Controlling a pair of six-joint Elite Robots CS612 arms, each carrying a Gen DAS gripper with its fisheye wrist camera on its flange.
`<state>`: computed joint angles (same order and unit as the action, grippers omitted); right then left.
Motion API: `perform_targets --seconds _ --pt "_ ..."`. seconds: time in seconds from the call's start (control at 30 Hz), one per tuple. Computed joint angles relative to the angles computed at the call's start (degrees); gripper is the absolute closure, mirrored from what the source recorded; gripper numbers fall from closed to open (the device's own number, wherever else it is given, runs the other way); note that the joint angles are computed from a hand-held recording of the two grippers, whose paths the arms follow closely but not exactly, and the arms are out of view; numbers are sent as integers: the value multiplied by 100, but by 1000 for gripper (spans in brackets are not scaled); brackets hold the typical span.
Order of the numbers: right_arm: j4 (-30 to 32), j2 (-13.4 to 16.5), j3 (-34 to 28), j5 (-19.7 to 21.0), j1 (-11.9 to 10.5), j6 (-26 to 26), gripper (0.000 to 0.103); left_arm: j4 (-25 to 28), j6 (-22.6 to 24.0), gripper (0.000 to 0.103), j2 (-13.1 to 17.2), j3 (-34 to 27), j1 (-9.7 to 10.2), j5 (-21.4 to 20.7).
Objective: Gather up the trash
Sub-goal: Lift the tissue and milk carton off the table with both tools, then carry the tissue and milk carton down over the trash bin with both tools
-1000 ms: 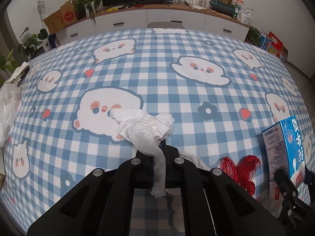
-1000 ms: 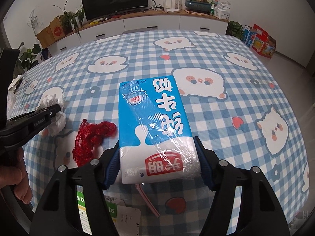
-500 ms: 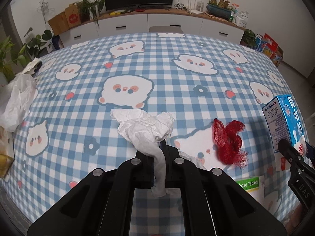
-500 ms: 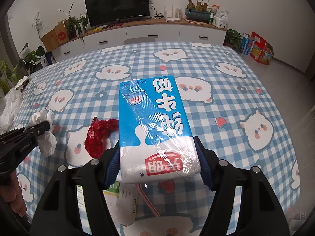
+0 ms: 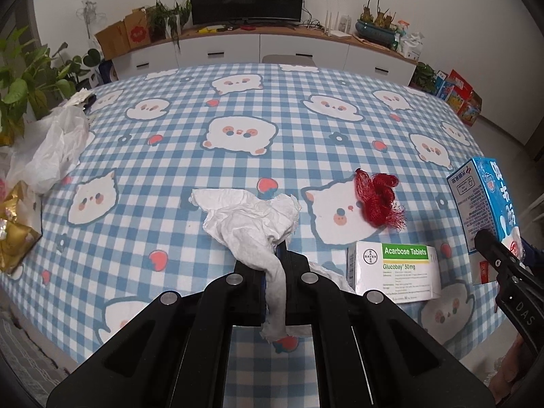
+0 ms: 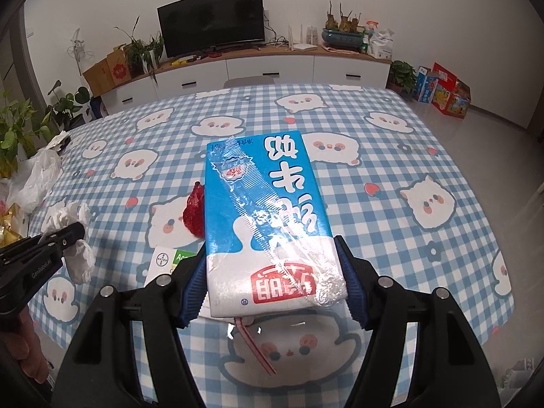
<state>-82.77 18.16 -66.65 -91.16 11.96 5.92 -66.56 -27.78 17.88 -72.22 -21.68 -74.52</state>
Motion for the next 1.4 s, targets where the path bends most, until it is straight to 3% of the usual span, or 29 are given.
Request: perform_targets --seconds 1.4 --pt "1051 758 -2163 117 152 76 39 1343 -329 100 671 -2241 -492 26"
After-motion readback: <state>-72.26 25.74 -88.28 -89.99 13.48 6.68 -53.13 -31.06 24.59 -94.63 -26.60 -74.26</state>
